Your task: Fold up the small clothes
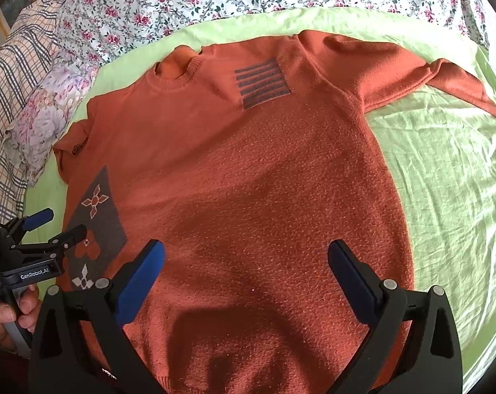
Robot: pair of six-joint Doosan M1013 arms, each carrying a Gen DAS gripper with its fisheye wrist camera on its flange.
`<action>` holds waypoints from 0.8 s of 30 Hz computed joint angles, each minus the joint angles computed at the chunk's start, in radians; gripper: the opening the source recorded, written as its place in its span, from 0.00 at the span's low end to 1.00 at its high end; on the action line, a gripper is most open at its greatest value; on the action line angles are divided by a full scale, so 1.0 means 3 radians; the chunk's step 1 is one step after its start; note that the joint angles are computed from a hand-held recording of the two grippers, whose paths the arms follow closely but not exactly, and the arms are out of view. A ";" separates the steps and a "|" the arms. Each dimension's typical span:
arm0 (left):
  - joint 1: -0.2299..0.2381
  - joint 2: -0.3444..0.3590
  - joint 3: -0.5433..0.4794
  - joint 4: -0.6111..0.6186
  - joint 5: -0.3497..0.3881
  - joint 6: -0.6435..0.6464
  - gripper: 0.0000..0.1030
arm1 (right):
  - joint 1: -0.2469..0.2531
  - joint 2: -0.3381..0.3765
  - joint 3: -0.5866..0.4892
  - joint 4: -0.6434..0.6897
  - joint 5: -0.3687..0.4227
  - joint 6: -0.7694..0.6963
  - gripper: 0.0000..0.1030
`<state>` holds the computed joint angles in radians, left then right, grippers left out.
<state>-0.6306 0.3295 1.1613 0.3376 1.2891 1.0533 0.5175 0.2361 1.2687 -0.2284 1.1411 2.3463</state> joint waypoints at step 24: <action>0.0030 0.0214 -0.0229 -0.0051 -0.0001 -0.0214 0.97 | -0.0519 -0.0300 0.0356 0.0052 -0.0352 0.0471 0.97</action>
